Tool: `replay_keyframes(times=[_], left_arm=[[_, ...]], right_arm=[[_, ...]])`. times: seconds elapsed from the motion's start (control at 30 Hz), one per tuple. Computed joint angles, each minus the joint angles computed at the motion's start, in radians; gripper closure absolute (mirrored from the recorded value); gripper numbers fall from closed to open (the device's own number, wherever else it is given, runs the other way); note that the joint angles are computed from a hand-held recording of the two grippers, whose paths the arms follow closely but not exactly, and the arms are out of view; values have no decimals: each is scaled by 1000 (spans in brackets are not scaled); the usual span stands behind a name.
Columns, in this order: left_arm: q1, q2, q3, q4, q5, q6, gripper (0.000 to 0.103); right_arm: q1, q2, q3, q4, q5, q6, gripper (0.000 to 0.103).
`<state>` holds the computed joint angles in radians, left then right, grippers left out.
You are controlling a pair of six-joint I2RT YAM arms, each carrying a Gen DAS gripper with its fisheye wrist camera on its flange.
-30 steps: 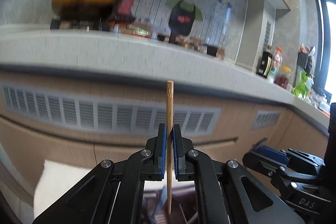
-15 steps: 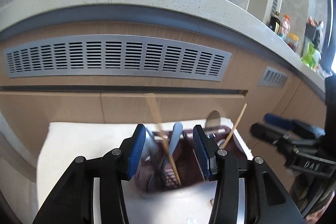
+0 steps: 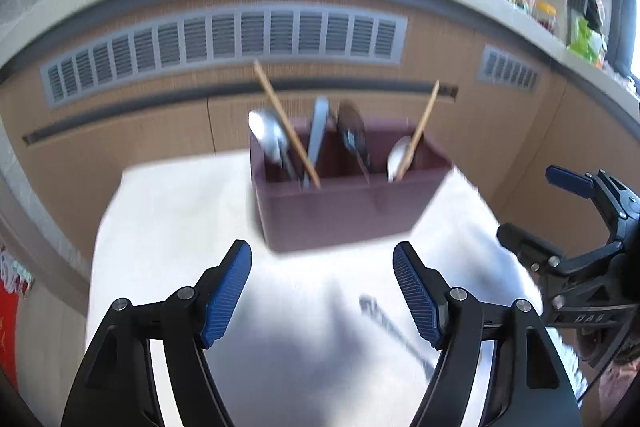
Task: Organize utensils
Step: 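Grasp the wooden spoon by its handle with the right tool, then grasp the smiley-handled metal spoon with the left tool while the right lifts the wooden spoon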
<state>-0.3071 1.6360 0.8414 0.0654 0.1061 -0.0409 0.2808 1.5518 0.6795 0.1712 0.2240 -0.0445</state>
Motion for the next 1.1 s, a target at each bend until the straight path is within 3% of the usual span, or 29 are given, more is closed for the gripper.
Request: replay_keyframes(times=[0.23,0.3,0.37,0.53,0.6,0.63,1.1], left_arm=[[8,5,-138,22,30,-5,29],[17,7,-166,29,34,-5,29],[24,3,-193,43,38,-12,29],[33,-11,-231,37,47,-12,29],[23,-15,-243,39,35,-8,29],[21,-17,-242,35,34,-8,29],[-97,-27,-234,4,15,-26,26]], right_arm=[[17,195,21,18,-79,73,2],[17,266,65,14,-81,92,10],[6,326,125,-24,-107,106,35],[5,391,182,-44,-127,126,50],[14,375,173,-54,-141,110,74],[21,366,169,-65,-136,102,91],[-86,49,-164,0,-191,141,93]])
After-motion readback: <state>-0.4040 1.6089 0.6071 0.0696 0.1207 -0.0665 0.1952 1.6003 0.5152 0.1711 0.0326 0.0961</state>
